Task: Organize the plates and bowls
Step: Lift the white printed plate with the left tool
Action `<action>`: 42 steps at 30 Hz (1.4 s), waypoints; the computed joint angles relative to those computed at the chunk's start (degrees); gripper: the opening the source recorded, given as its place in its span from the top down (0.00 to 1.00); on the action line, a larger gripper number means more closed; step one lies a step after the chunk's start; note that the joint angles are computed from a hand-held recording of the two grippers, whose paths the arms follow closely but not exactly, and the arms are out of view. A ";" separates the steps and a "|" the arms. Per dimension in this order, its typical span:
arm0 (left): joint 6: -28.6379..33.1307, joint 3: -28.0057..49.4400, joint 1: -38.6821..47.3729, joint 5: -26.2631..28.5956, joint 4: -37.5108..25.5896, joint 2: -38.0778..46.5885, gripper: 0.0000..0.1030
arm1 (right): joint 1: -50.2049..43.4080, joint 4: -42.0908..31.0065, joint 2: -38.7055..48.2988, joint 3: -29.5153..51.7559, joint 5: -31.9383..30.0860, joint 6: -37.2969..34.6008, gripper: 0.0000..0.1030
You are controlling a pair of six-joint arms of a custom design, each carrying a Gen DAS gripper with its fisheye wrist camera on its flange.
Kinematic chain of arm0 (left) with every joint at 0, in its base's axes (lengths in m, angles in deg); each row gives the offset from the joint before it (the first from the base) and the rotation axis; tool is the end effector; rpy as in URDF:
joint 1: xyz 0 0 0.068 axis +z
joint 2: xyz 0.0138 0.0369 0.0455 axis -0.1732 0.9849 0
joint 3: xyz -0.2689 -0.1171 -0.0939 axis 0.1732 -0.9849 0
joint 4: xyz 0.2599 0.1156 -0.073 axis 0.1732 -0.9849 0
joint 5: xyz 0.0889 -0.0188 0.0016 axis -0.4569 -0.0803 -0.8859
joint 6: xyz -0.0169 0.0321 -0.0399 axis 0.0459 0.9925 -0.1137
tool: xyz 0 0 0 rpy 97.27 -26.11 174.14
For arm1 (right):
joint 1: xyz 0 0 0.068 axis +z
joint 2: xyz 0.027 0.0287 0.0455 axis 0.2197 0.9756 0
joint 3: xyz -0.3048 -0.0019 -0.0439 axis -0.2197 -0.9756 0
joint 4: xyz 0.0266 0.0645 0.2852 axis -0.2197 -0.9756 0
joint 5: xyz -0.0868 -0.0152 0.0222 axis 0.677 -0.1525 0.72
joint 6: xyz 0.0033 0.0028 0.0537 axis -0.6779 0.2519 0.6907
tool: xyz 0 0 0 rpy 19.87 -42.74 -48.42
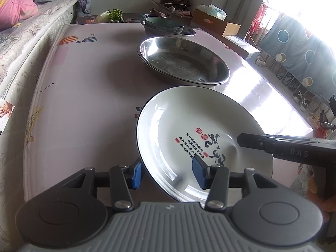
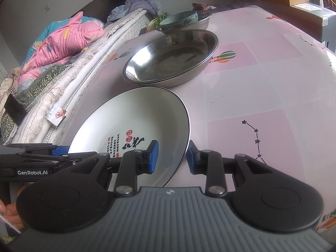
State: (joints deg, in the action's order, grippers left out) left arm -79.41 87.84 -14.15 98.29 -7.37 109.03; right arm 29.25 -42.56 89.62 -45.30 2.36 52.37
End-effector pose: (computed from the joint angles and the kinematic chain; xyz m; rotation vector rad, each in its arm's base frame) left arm 0.3128 -0.0363 0.1570 0.4573 2.4609 -0.4574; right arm 0.2390 0.0731 0.1280 0.1800 2.3280 0.4501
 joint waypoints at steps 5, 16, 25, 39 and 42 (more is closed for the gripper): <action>-0.15 0.19 0.32 0.64 -1.67 -0.94 0.53 | -0.26 -0.32 -1.95 -0.80 -0.37 -1.07 0.72; 0.87 -0.86 -0.84 2.04 -2.40 -1.57 0.53 | -2.74 -1.06 -3.11 -1.38 0.19 -1.72 0.72; 1.26 -0.62 -0.95 1.98 -1.48 -0.62 0.53 | -1.24 0.08 -1.40 -1.32 1.55 -1.55 0.73; 2.56 0.14 -3.23 -2.32 1.09 0.73 0.49 | -0.84 0.44 -1.11 -1.33 2.00 -1.77 0.73; 3.37 0.10 -4.46 -4.03 1.54 0.77 0.43 | -0.85 0.40 -1.13 -1.33 1.99 -1.80 0.73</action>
